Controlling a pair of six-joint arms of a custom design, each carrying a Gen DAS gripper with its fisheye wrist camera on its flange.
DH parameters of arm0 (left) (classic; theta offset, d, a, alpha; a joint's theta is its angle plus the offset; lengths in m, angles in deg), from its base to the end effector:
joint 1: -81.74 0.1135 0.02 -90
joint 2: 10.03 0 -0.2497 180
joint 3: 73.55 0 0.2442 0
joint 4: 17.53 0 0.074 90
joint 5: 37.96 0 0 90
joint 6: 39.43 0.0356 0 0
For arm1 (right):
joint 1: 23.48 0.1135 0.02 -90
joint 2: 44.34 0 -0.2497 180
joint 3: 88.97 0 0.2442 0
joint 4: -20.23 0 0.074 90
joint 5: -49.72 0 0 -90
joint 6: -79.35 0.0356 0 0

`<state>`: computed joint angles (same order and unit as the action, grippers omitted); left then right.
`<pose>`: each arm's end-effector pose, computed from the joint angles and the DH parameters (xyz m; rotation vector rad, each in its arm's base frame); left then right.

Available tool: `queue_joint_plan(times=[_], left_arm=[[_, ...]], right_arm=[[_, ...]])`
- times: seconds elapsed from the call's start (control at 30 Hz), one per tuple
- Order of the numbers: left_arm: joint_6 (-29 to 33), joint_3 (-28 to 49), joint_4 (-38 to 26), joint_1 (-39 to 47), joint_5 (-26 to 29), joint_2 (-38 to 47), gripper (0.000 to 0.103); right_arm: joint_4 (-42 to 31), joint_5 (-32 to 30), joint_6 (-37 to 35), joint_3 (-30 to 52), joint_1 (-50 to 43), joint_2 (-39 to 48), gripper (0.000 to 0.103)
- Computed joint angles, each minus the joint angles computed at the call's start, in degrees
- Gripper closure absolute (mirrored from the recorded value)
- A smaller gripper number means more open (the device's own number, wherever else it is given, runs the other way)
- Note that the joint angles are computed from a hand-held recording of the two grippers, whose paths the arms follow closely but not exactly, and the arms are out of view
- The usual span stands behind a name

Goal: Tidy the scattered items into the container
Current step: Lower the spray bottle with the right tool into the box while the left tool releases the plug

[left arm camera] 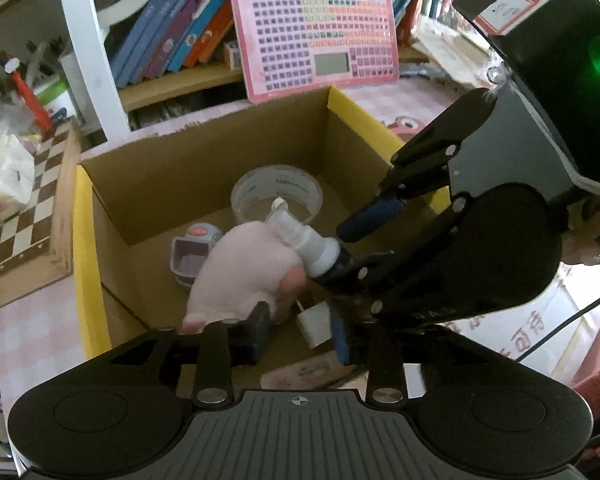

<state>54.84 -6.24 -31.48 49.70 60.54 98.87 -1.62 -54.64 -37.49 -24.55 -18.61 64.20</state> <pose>0.2899 -0.1877 0.0976 0.8561 2.4209 -0.3763 0.3170 0.0359 0.0812 -0.7999 2.5540 0.2224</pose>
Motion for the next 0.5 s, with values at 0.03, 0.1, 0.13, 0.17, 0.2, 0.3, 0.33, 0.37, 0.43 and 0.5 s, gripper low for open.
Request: queue_joint_plan(times=[0.03, 0.1, 0.13, 0.17, 0.2, 0.3, 0.33, 0.37, 0.43, 0.5], left_arm=[[-0.7, -0.8, 0.7, -0.2, 0.0, -0.8, 0.065], [-1.8, -2.6, 1.9, -1.0, -0.5, -2.6, 0.065], [-2.5, -3.6, 2.6, -1.4, -0.7, -3.6, 0.065], [-3.3, -4.7, 3.5, -1.7, -1.0, -4.6, 0.064], [-4.0, -5.8, 4.2, -2.0, -1.3, -5.9, 0.064], [-4.5, -9.3, 6.2, -2.3, -2.1, -9.5, 0.06], [-4.4, -10.7, 7.0, -2.5, -2.8, -10.8, 0.055], [-4.5, -12.0, 7.6, -2.7, -3.2, -12.2, 0.055], [-4.6, -14.7, 8.5, -3.1, -3.9, -15.1, 0.055], [-4.8, -17.6, 9.4, -3.6, -5.1, -18.2, 0.054]], right_arm=[[0.1, 0.0, 0.2, -0.6, 0.0, -1.0, 0.067], [0.4, 0.1, 0.8, -1.8, 0.0, -2.9, 0.066], [0.5, 0.0, 1.1, -2.5, -0.1, -4.0, 0.065], [0.6, 0.0, 1.3, -3.3, -0.2, -5.1, 0.064], [0.8, 0.1, 1.7, -4.3, -0.3, -6.6, 0.063], [1.0, -0.2, 3.1, -6.8, -0.7, -10.4, 0.06], [1.1, -0.2, 3.8, -7.9, -0.8, -11.9, 0.06], [1.2, -0.3, 4.6, -9.0, -0.7, -13.5, 0.06], [1.5, -0.1, 5.9, -11.4, -0.5, -16.7, 0.06], [1.7, 0.0, 7.3, -14.0, 0.0, -20.5, 0.06]])
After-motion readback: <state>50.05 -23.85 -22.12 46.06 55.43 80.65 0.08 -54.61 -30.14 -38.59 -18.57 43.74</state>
